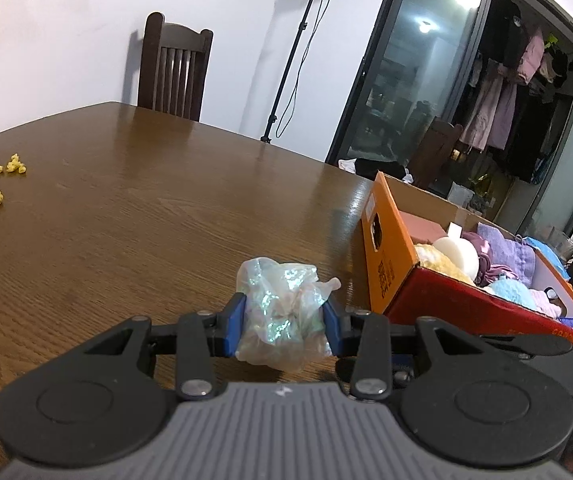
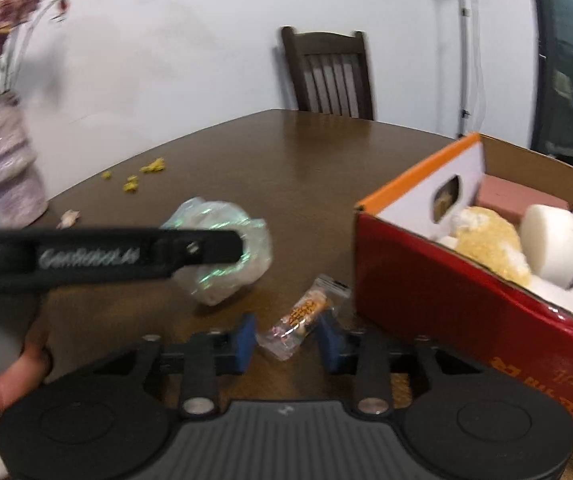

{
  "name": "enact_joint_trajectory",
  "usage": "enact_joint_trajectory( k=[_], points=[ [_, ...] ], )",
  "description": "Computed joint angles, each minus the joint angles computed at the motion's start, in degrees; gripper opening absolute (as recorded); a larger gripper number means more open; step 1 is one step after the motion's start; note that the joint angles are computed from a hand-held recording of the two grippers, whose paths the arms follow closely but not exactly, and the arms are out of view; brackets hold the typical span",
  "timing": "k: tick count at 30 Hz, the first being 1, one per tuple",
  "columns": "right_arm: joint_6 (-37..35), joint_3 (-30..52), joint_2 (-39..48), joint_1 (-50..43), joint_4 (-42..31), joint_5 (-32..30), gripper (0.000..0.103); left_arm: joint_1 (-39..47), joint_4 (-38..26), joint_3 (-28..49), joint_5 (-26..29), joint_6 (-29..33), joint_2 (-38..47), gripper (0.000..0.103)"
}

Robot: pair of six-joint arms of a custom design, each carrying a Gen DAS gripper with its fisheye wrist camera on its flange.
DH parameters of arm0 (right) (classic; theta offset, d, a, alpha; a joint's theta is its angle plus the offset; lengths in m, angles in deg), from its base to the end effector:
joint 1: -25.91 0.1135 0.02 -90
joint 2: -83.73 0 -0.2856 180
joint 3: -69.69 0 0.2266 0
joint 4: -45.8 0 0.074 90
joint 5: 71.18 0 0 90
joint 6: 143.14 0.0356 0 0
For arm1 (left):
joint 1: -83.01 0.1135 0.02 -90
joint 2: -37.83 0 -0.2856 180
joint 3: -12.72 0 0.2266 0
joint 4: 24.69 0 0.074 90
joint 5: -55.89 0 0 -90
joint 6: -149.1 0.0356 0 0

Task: Organize soft objects
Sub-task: 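Grasp the orange snack packet with the right tool while the left tool holds the bundle, then carry the bundle and snack packet into the box and open both tools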

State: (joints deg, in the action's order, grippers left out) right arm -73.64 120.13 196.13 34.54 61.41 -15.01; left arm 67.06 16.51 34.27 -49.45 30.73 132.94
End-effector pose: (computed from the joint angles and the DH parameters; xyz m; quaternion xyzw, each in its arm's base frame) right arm 0.3004 0.0656 0.1026 -0.3280 0.8324 0.2319 0.3817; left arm 0.1959 -0.0462 0.1226 -0.1579 0.8562 -0.0719 0.4866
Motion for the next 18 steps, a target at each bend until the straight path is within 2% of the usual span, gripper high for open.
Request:
enact_joint_trajectory(
  k=[2,3,6,8,9,12,14,16,18],
  points=[
    [1.37,-2.51,-0.59,-0.07,3.52,2.23,0.021,0.86,0.07,0.70,1.68,0.74,1.45,0.041],
    [1.14,-3.74,-1.31,-0.57,3.93,2.25,0.021,0.26,-1.28,1.13,1.55,0.62,1.35,0.041],
    [-1.80,-10.29,-5.47,-4.90,4.97,1.12,0.020,-6.94,-2.75,-0.60,-3.59,0.44,-1.04,0.041],
    [-5.85,-16.72,-8.58,-10.86,7.44,0.10,0.020,-12.92,-4.13,-2.41,-4.81,-2.46,-3.27,0.041],
    [-8.49,-19.05,-10.36,-15.46,6.22,-2.18,0.020,-16.76,-4.71,-3.25,-5.35,-4.94,-4.09,0.041],
    [-17.37,-22.24,-15.18,-32.28,-2.87,-9.01,0.020,-30.89,-7.69,-3.33,-11.24,-12.21,-5.18,0.041],
    [-25.29,-21.69,-16.70,-44.51,-11.93,-13.28,0.020,-39.11,-10.18,-1.42,-14.04,-15.63,-5.02,0.041],
    [-32.99,-19.06,-16.42,-53.82,-21.66,-16.71,0.020,-44.23,-11.68,1.23,-15.21,-16.08,-3.83,0.041],
    [-38.65,-17.12,-16.20,-59.27,-27.59,-18.76,0.020,-47.49,-14.76,5.00,-17.47,-15.43,-2.49,0.041]
  ],
)
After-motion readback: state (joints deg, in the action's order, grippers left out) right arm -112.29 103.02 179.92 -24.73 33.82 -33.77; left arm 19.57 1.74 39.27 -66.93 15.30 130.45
